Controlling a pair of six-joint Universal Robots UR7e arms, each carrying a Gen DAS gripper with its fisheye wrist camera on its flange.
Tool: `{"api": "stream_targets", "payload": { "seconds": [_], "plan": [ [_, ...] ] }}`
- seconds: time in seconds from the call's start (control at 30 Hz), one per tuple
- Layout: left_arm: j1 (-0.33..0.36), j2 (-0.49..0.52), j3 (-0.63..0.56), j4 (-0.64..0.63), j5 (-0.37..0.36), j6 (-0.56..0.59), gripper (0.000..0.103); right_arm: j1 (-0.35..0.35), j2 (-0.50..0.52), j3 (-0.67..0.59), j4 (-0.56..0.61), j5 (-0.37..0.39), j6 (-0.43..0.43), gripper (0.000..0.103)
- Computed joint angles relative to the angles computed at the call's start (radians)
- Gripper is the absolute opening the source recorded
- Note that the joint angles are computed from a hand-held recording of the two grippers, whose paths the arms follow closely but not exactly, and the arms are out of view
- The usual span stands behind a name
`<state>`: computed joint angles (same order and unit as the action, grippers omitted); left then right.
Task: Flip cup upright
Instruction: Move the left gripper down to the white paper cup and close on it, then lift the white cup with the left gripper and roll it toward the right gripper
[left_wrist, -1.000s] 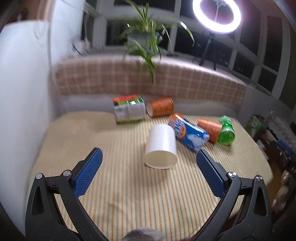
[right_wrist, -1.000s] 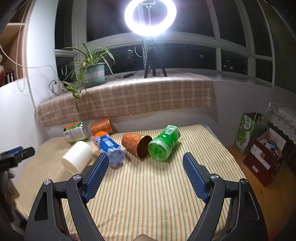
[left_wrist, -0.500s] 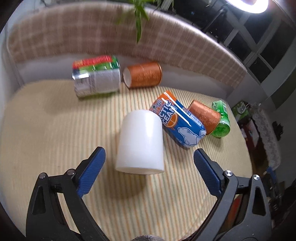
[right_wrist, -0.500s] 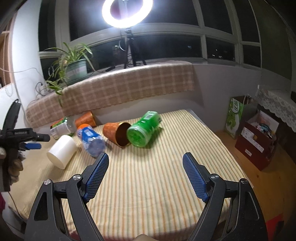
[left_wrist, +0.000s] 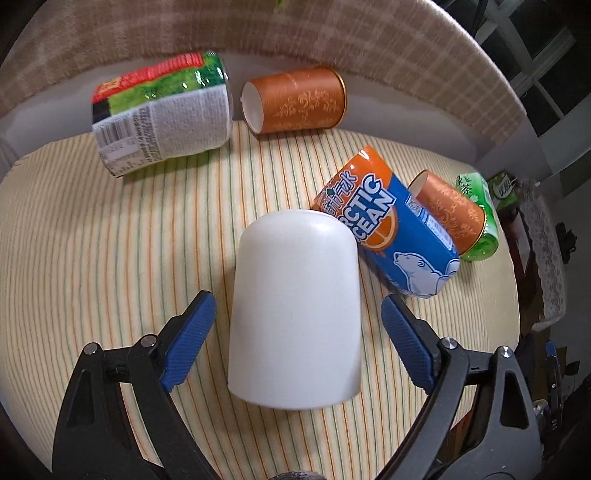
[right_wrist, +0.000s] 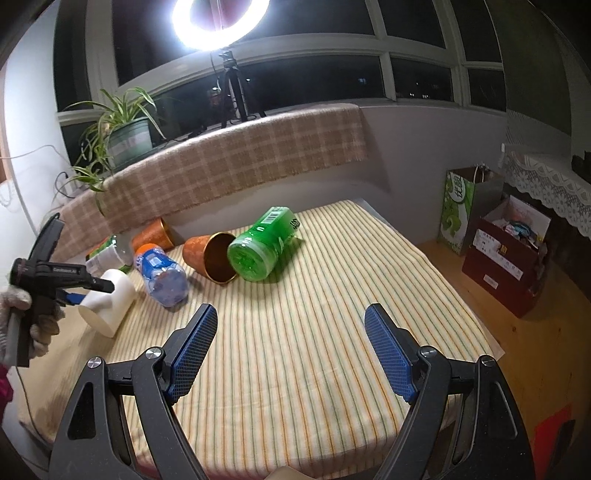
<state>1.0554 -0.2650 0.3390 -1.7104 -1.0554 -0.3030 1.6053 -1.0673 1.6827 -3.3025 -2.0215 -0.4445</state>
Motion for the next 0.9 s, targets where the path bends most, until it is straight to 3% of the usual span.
{"api": "stream_targets", "payload": {
  "seconds": [0.13, 0.23, 0.37, 0.67, 0.9],
  "plan": [
    [0.008, 0.098, -0.191, 0.135, -0.014, -0.006, 0.077, -0.005, -0.004, 0.005, 0.000, -0.003, 0.004, 0.082],
    [0.011, 0.120, -0.227, 0.155, -0.022, 0.010, 0.076, -0.009, -0.004, 0.003, 0.001, -0.006, 0.013, 0.082],
    [0.001, 0.081, -0.135, 0.109, -0.005, 0.041, 0.076, -0.012, -0.005, 0.003, 0.005, -0.011, 0.024, 0.082],
    [-0.061, -0.079, 0.202, -0.044, 0.034, 0.172, 0.076, -0.012, -0.002, 0.000, 0.021, -0.005, 0.030, 0.082],
    [-0.107, -0.107, 0.305, -0.080, -0.019, 0.301, 0.076, -0.008, 0.001, 0.003, 0.024, -0.009, 0.028, 0.082]
  ]
}}
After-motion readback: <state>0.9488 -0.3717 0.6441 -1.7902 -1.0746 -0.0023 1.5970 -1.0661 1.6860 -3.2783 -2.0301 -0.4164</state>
